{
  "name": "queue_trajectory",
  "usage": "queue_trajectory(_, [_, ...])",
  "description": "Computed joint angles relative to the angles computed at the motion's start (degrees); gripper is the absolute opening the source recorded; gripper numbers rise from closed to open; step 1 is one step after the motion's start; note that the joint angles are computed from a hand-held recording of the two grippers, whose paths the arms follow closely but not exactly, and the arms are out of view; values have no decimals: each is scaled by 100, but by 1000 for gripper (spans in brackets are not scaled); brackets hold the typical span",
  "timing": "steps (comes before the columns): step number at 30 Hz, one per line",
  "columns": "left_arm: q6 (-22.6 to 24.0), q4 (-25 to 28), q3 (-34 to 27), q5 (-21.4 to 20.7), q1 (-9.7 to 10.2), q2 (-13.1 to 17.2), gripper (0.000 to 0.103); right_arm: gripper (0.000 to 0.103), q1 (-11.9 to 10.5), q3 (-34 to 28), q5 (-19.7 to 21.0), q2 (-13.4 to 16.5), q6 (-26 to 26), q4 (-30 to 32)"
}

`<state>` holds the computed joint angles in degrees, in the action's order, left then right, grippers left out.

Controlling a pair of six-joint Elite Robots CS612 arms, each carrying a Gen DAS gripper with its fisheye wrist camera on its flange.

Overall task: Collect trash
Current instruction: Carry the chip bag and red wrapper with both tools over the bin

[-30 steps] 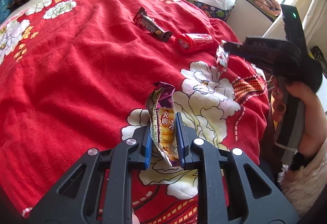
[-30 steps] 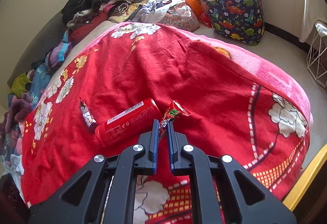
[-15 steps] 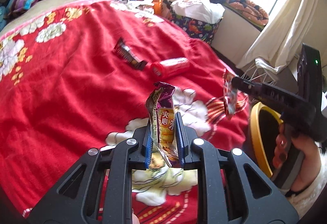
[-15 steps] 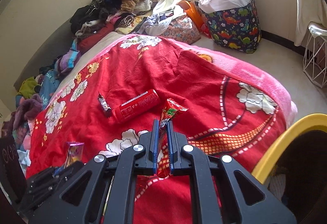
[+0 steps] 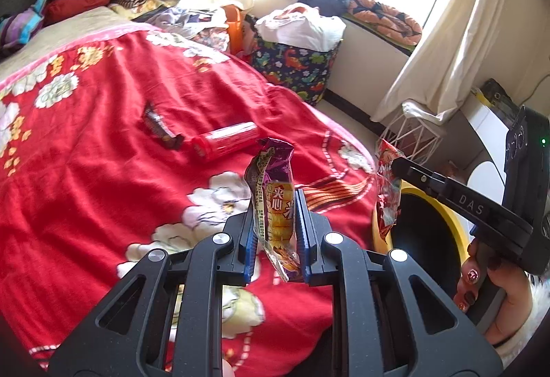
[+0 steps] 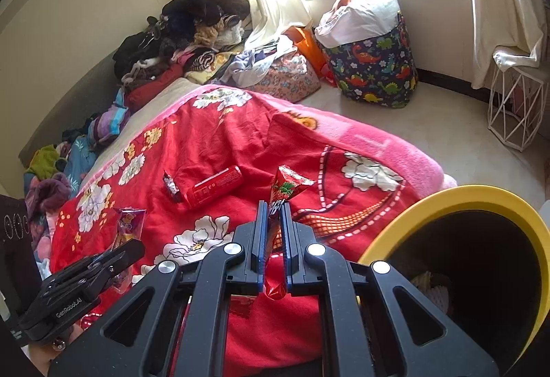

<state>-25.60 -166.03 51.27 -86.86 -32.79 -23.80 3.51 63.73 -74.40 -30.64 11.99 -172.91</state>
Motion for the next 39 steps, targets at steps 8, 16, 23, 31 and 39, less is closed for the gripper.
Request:
queue_trajectory(8, [204,-35,-280,-163,-99,113,14,8,-102,454,-177,-227,148,-397])
queue_trajectory(16, [368,13,-582,-284,-173,243,14,8,-203,805,-305,-385,310,-696])
queue_trajectory(23, [510,77,-770,-381,-234,323,14,8,-286,1088,-440,-509,433,-912])
queue_trajectory(31, [682,207,-1037,-541,-303,449,14,8,-381,1361,-605,-625,591,-1069])
queue_trajectory(39, [843,353,-1299,-691,-377,576,14,8,-453,1574,-789,-709,717,-1185])
